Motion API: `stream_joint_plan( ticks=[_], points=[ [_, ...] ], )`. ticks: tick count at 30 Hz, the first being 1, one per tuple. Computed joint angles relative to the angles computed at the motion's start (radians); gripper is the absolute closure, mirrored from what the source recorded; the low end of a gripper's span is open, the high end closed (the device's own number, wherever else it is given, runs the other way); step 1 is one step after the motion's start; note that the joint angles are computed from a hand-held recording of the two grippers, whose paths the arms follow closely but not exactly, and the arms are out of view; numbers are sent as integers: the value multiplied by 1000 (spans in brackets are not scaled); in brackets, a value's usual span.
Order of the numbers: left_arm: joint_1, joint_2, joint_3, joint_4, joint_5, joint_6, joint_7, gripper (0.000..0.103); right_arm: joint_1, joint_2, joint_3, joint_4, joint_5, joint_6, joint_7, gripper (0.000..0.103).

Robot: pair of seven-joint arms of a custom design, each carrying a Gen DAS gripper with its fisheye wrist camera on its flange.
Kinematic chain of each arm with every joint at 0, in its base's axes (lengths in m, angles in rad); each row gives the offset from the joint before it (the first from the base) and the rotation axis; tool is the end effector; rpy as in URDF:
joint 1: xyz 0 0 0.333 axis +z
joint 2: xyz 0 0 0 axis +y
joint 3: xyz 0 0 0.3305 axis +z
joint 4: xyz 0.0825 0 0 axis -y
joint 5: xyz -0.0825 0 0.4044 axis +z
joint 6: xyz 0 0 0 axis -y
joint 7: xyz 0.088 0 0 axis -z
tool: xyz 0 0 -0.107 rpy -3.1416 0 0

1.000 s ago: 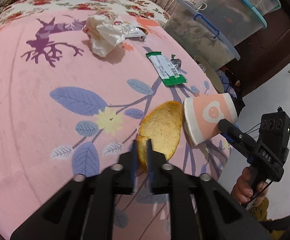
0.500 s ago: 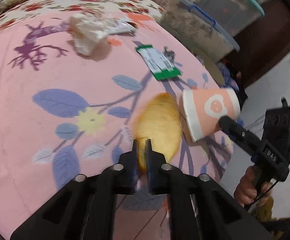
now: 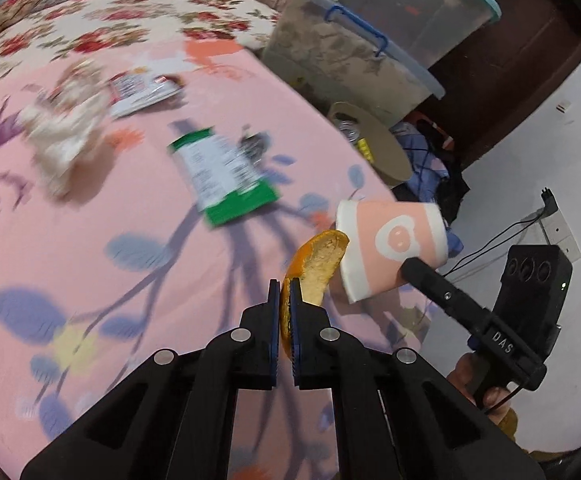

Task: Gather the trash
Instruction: 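Lift the bread crust and paper cup and carry them toward the tan wastebasket, then open both tools over the tan wastebasket to drop crust and cup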

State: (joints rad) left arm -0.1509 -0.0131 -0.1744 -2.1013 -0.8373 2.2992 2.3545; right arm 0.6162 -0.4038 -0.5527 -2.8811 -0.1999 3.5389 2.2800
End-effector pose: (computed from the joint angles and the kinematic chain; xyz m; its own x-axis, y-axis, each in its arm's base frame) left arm 0.5467 -0.2014 0.4560 -0.5980 -0.6682 0.4426 -0.7897 0.3966 -0.4682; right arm 0.3962 0.0492 0.4066 -0.1387 -0.7679 -0.6254 -0.5614 0.5812 -0.5891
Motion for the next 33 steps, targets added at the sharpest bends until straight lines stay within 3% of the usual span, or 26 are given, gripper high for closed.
stream_joint_plan(
  ticks=[7,23,29,33],
  points=[
    [-40,91,-55,118,47,16,-56,99,-73,-46,-11,-34,34,0,-47,73],
    [-100,315,-176,388,230,49,-222,99,-36,-112,-243,-44,76,15,-208,73],
    [-162,482,-210,620,369,52,-338,99,-14,-59,-334,61,107,-10,-283,73],
    [-210,630,-234,824,441,62,-421,99,-15,51,-350,181,154,-93,-340,73]
  ],
)
